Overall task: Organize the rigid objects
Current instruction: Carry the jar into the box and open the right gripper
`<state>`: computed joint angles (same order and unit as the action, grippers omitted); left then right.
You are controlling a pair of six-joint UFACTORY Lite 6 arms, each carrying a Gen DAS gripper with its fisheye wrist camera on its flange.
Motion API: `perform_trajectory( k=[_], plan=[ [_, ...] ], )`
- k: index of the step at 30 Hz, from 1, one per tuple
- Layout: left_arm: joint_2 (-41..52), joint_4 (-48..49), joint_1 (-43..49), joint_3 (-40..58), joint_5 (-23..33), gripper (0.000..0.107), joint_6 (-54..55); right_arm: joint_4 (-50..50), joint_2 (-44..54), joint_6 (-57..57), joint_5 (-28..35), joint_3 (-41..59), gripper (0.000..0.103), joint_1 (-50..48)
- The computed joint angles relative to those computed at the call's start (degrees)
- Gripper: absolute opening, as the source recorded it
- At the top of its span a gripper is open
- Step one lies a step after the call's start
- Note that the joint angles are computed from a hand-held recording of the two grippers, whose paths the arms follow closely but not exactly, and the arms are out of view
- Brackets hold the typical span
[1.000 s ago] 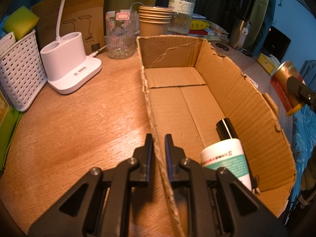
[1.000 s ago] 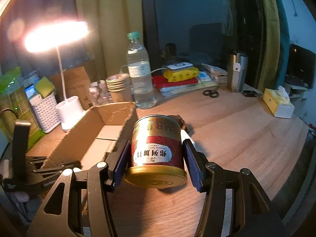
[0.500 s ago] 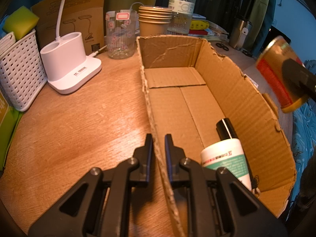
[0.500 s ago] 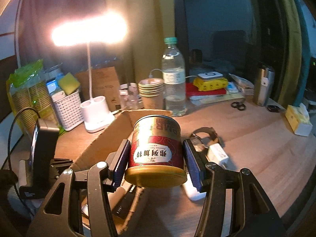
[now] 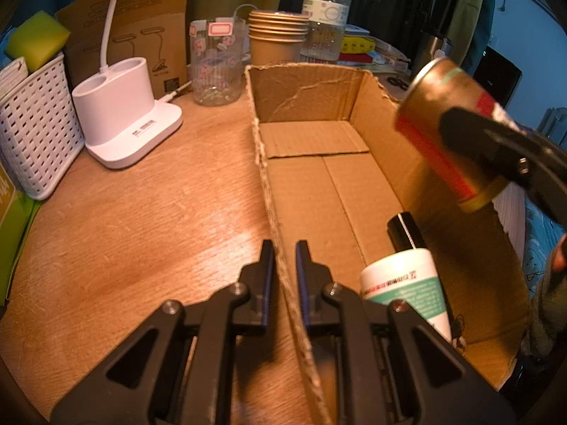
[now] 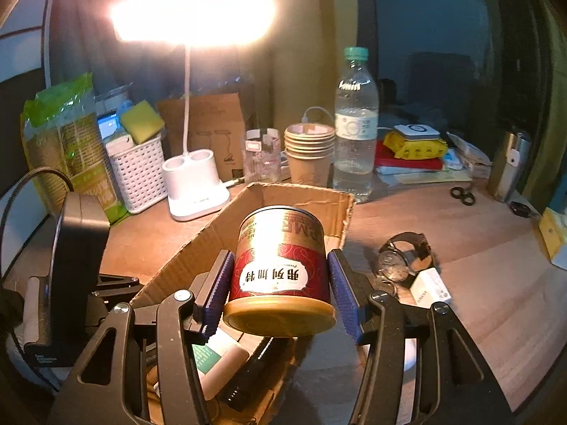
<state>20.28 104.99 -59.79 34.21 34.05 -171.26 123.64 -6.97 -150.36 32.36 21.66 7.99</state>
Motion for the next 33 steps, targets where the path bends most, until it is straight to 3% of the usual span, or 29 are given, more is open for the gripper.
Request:
perform_trajectory(
  k=[12,22,27,29,33],
  plan=[
    [0.03,0.02,0.0,0.01,0.02,0.013,-0.03,5.51,4.69,-5.8,-8.2,4.91,0.057,9.67],
    [0.08,0.03,-0.01,0.04,0.03,0.013,-0.04,-5.31,11.47,4.29,-16.0,11.92,0.057,15.98],
    [-0.06,0.06,0.02,-0.09,0.05,0.013,-0.06,-2.05,12.45,0.72,-18.52,12.5,0.057,17.97],
    [0.17,0.03,-0.01,0.12,0.04,0.013,-0.04,-7.44,13.09,6.02,-18.46,13.18,0.058,17.83],
    [0.66,0.46,0.02,0.33,0.09,0.013,-0.54,-7.29,12.48,5.91,-17.63,12.65,0.06,17.34]
  ],
)
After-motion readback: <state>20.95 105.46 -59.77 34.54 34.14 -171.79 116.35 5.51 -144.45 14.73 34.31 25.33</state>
